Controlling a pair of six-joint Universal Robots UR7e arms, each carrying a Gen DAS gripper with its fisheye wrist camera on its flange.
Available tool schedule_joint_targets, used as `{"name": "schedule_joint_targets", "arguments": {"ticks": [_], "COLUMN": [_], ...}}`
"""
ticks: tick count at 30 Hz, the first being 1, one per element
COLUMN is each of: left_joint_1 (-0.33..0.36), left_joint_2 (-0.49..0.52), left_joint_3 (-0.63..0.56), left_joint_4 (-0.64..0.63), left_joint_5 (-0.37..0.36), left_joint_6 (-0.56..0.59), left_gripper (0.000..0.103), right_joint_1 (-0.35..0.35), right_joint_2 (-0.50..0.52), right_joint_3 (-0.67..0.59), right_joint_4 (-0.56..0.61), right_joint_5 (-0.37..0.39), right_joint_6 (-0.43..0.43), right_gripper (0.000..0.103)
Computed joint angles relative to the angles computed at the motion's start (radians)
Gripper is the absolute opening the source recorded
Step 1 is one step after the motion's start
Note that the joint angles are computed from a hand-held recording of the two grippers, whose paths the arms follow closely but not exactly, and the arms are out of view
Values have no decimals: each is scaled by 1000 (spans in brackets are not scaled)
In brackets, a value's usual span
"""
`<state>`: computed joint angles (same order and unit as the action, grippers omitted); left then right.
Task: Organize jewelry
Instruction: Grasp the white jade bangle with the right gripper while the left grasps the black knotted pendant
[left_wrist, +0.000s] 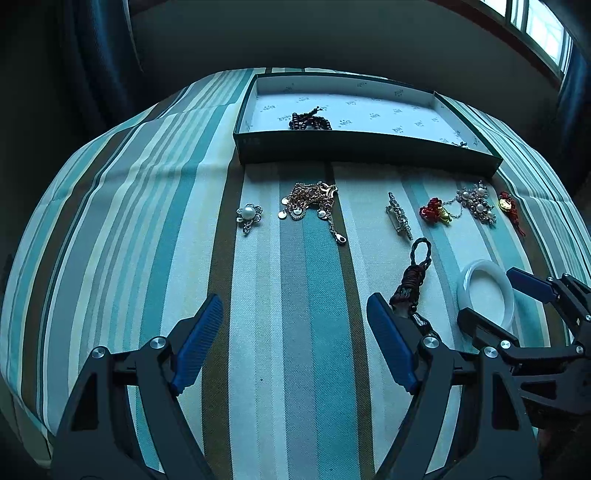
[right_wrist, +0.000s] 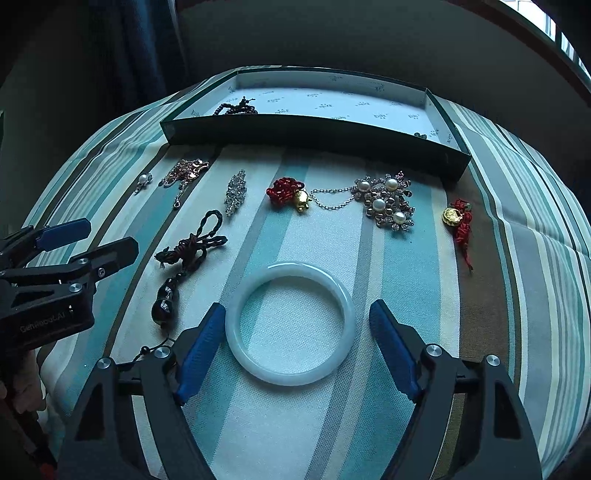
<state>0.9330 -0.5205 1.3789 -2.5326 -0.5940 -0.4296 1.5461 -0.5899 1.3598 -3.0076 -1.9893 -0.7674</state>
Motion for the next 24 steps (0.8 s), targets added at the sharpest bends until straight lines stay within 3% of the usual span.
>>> {"name": "schedule_joint_targets", "arguments": {"ticks": [9, 18, 20, 24], "left_joint_1": [-14, -34, -34, -23], "left_joint_2": [1, 35, 49, 69], "left_joint_3": [6, -27, -44, -73], "left_joint_4": [-17, -13, 12, 67], "left_joint_5": [-17, -83, -87, -112], "left_joint_6": [22, 74, 70, 59], "left_gripper": [80, 80, 75, 50], "right_joint_1": [-8, -30, -36, -44], "right_joint_2": [-11, -47, -55, -63], "right_joint_3": [1, 22, 28, 28], "right_joint_4": [-20, -69, -73, -65], "right_joint_5": [-16, -23, -15, 3], "right_joint_6": [0, 10, 18, 40], "right_gripper": [70, 70, 70, 70]}}
